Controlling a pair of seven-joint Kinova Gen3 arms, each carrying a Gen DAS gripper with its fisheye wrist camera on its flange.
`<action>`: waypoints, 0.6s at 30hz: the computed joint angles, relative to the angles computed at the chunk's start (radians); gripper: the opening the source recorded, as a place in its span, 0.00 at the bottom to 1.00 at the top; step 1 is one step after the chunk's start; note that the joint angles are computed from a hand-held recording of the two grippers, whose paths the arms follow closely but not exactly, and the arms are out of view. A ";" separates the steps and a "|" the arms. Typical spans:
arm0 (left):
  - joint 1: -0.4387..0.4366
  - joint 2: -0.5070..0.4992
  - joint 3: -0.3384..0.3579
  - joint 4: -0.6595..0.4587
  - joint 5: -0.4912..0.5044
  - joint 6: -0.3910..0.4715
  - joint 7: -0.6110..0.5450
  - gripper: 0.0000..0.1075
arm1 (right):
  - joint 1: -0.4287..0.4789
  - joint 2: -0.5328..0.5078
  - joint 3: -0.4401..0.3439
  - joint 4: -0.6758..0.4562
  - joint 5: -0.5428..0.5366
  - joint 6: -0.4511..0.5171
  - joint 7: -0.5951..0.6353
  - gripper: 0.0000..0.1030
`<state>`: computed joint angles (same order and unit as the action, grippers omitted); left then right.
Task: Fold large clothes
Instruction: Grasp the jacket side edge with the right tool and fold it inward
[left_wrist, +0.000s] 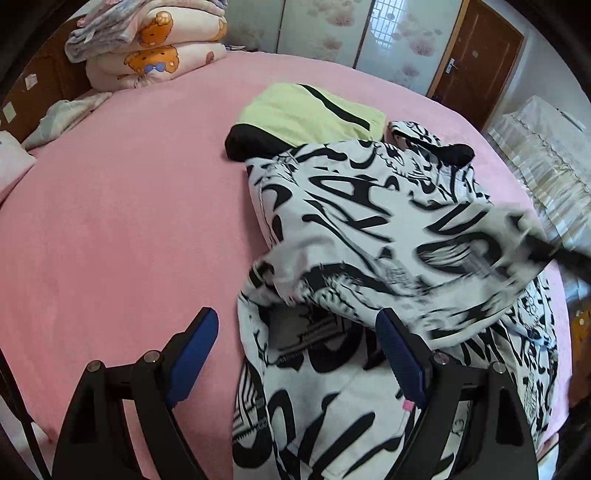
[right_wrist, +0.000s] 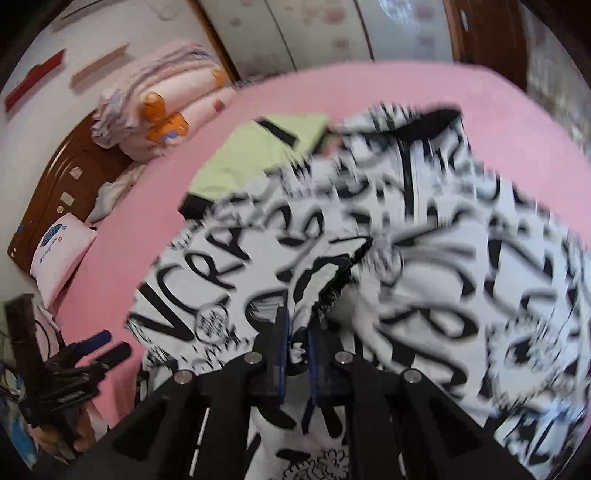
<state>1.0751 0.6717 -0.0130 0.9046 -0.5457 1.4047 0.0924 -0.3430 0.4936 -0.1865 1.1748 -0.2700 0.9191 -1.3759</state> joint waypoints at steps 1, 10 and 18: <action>-0.006 0.004 0.000 -0.005 0.002 0.004 -0.005 0.80 | -0.004 -0.016 -0.002 -0.003 0.007 -0.026 0.014 0.08; -0.089 0.063 0.006 -0.075 0.054 -0.020 -0.119 0.80 | -0.015 -0.051 0.070 0.010 0.109 -0.184 -0.054 0.08; -0.206 0.156 0.017 -0.181 0.174 -0.040 -0.304 0.80 | 0.045 0.050 0.118 0.062 0.189 -0.125 -0.173 0.09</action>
